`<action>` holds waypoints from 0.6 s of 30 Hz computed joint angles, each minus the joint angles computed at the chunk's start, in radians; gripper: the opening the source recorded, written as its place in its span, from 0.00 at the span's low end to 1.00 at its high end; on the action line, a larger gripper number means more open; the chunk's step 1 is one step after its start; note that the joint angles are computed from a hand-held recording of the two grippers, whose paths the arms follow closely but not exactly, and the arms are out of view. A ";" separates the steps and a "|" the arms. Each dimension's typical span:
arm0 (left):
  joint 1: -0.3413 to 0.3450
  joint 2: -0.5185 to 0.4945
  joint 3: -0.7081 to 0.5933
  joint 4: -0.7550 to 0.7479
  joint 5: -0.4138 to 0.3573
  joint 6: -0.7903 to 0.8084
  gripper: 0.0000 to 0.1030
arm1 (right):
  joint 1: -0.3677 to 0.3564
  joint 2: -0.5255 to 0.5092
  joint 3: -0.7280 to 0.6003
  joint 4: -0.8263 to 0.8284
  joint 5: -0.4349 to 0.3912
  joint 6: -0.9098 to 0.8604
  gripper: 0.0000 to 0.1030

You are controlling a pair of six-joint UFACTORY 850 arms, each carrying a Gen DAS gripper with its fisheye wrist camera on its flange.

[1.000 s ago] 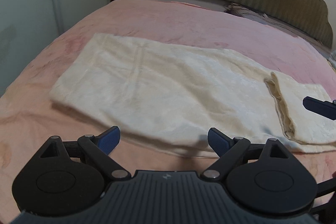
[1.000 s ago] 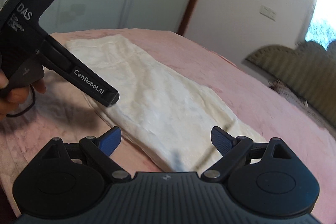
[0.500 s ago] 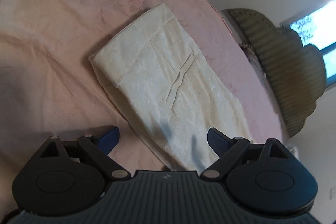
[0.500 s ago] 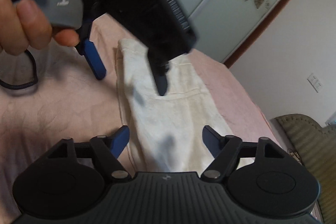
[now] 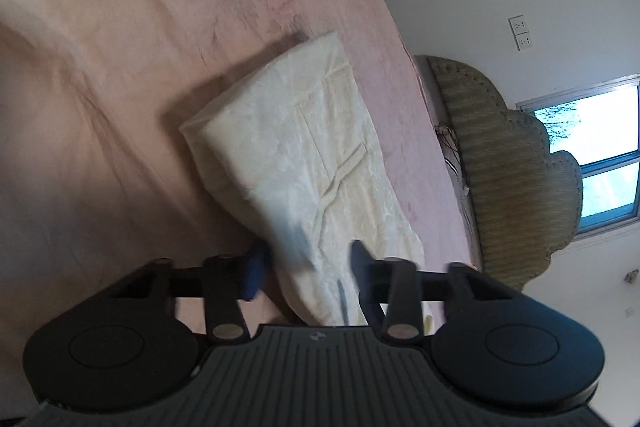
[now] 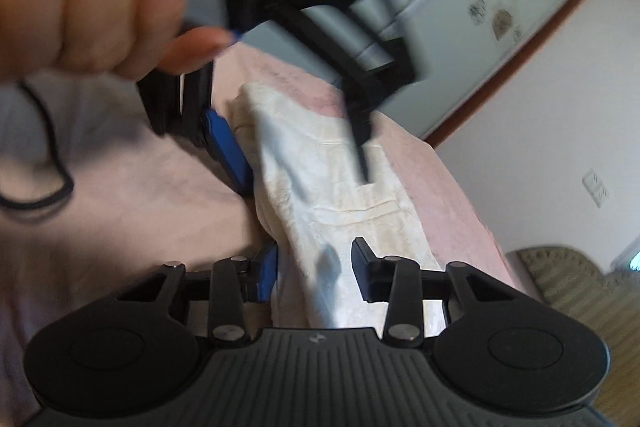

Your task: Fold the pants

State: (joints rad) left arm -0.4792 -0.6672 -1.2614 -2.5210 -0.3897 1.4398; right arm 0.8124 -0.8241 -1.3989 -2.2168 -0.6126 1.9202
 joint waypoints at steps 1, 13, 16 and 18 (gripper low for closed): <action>-0.001 0.002 0.002 -0.021 -0.004 0.031 0.32 | -0.001 0.003 0.000 -0.009 0.014 0.006 0.37; 0.006 -0.014 -0.014 -0.010 -0.031 0.055 0.57 | -0.011 -0.072 -0.098 0.030 -0.003 -0.083 0.19; -0.001 -0.026 -0.034 -0.105 -0.018 0.166 0.71 | -0.045 -0.031 -0.074 -0.049 0.082 0.121 0.19; 0.001 -0.046 -0.062 -0.094 -0.025 0.174 0.71 | -0.073 -0.005 -0.058 -0.140 0.139 0.303 0.19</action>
